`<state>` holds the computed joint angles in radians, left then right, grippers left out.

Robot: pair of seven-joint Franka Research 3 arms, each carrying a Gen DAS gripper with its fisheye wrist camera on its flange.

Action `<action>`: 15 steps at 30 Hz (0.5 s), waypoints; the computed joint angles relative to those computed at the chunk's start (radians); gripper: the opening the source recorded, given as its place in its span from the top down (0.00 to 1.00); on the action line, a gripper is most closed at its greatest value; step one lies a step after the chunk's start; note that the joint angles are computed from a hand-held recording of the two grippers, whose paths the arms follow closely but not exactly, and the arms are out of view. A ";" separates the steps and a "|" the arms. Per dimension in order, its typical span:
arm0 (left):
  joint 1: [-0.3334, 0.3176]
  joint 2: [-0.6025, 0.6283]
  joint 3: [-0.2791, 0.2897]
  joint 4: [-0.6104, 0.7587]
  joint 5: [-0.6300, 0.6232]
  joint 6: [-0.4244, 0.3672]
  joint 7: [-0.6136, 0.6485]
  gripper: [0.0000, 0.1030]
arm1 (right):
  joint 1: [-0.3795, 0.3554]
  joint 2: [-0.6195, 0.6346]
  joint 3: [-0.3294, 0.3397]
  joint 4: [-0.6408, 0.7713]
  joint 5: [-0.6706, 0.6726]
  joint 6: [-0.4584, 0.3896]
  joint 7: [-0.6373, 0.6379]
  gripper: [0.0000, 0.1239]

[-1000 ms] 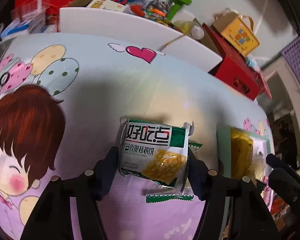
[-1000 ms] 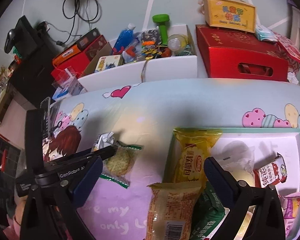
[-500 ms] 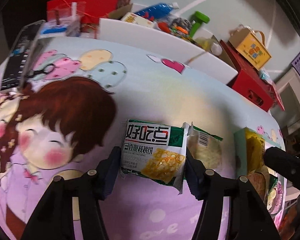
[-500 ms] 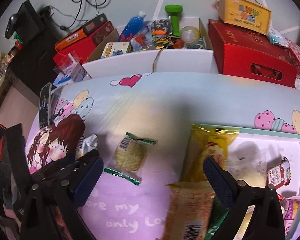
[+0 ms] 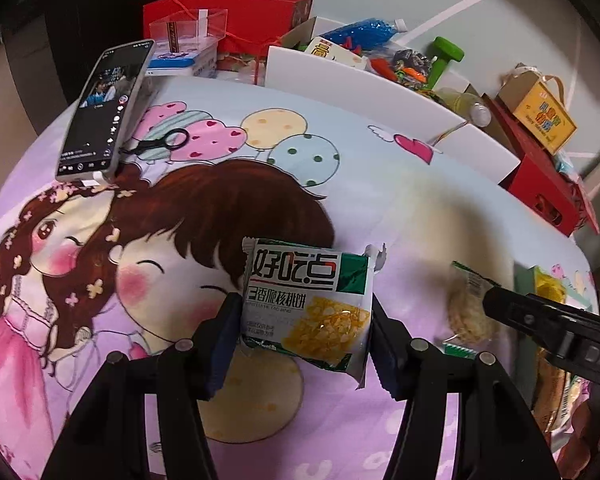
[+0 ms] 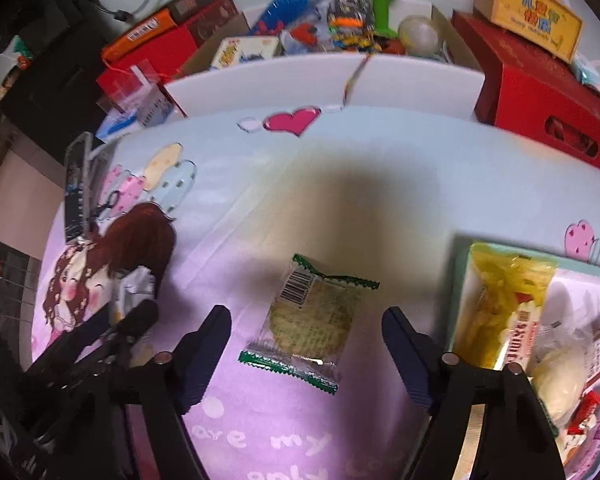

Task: Organize snacks
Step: 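Grasp the green cracker packet with the left tool while the right tool grasps the wrapped round biscuit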

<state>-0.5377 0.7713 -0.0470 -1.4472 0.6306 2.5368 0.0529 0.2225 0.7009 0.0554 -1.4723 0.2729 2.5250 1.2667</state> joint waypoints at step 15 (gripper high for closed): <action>0.006 0.019 -0.010 0.030 -0.022 -0.007 0.046 0.41 | 0.069 0.116 -0.059 0.130 -0.124 -0.067 0.140 0.44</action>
